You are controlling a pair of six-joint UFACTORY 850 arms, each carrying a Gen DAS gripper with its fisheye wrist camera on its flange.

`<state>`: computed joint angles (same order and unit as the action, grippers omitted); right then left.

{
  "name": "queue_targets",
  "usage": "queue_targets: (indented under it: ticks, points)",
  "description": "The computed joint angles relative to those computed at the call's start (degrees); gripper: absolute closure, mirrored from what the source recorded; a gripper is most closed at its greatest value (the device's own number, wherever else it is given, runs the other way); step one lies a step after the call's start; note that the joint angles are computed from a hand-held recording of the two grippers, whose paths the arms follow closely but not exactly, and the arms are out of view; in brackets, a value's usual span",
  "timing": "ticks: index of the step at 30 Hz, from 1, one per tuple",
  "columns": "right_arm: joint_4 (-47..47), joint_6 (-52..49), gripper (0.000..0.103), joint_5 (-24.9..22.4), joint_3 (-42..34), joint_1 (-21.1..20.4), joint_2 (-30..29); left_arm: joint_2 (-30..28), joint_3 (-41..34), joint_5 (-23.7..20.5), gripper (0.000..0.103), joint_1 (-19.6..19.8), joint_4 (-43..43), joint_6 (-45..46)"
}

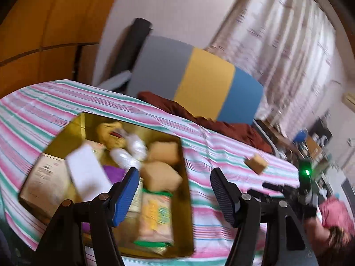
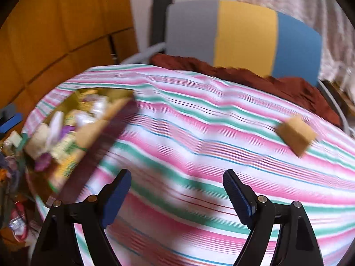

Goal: Organize objects
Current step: 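Move both tools back to the yellow sponge and pink hair roller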

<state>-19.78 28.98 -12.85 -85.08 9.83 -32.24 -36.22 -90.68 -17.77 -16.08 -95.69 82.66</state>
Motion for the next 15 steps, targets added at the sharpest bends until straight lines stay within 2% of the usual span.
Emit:
queue_targets:
  ticks: [2, 6, 9, 15]
  points:
    - [-4.5, 4.6, 0.018, -0.3, 1.5, -1.7, 0.6, -0.1, 0.3, -1.1, 0.035, -1.0, 0.1, 0.6]
    - [-11.3, 11.4, 0.018, -1.1, 2.5, -5.2, 0.8, -1.8, -2.0, -3.2, 0.035, -2.5, 8.2, -7.0]
    - [-16.0, 16.3, 0.017, -2.2, 1.2, -7.8, -0.2, -2.5, -3.3, -2.9, 0.035, -3.8, 12.8, -10.6]
    - [-6.5, 12.8, 0.018, -5.1, -8.1, -13.5, -6.6, -3.6, -4.9, -1.8, 0.035, -5.1, 22.3, -19.2]
